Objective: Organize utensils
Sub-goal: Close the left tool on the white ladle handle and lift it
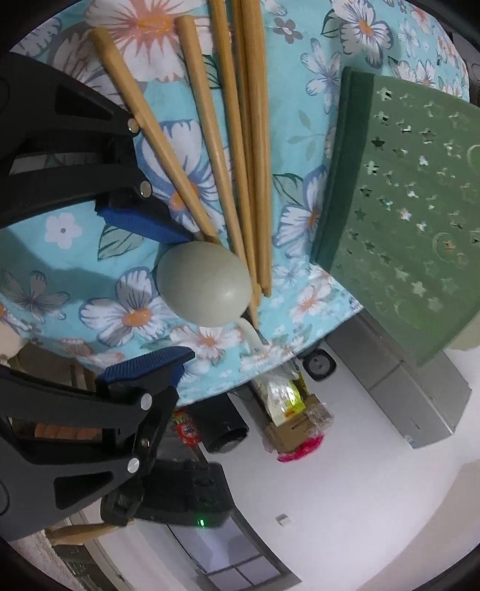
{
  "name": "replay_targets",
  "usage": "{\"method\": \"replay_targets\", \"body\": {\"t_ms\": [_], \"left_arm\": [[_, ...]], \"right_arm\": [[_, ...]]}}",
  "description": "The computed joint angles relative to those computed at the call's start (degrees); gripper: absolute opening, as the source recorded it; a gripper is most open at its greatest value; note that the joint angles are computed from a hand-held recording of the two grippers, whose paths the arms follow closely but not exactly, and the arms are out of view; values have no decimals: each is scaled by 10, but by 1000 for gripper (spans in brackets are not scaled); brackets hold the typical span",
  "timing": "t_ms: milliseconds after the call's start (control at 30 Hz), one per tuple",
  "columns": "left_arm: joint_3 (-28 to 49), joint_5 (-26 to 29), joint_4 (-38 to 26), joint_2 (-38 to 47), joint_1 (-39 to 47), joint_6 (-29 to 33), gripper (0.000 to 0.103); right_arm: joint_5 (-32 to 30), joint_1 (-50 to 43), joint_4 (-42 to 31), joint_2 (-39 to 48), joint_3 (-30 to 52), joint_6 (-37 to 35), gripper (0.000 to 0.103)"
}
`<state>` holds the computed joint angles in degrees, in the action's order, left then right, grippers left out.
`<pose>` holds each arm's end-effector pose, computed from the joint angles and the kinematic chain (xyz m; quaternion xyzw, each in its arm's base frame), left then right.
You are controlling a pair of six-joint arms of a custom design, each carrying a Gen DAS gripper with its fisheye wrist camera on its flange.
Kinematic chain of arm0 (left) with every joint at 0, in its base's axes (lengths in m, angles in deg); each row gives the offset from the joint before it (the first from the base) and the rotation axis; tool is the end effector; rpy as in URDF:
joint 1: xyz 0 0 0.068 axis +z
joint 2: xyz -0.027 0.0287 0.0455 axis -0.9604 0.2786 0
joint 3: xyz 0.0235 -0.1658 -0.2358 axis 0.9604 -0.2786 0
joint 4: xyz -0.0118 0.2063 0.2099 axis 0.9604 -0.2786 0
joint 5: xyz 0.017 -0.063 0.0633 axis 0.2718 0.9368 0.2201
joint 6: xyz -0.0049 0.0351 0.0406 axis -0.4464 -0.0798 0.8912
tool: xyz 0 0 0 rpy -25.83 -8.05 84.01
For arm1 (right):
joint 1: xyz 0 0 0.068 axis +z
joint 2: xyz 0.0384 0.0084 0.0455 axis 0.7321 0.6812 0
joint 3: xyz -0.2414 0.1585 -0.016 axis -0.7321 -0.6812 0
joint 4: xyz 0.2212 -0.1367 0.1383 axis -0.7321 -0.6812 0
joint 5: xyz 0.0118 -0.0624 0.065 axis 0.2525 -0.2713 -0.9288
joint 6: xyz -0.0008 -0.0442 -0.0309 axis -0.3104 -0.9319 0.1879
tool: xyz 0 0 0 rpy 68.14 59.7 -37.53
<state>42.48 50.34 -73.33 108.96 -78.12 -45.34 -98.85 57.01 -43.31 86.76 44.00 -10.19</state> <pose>0.1996 -0.0307 0.1757 -0.1275 0.8683 -0.3359 0.3420 0.3016 0.0759 0.2324 -0.1596 0.9073 0.3437 0.1822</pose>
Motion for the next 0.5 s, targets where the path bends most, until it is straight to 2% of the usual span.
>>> {"method": "replay_targets", "body": {"t_ms": [67, 100, 200, 300, 500], "left_arm": [[-8, 13, -1, -23, 10, -1, 51], [-12, 21, 0, -33, 15, -3, 45], [-22, 48, 13, -53, 29, -12, 35], [-24, 66, 20, -61, 27, -10, 31], [-6, 21, -6, -55, -28, 38, 26]], "right_arm": [[-1, -1, 1, 1, 0, -1, 95], [-1, -1, 1, 1, -1, -1, 95], [2, 1, 4, 0, -2, -1, 95], [3, 1, 4, 0, -2, -3, 95], [2, 1, 7, 0, -3, 1, 92]]}}
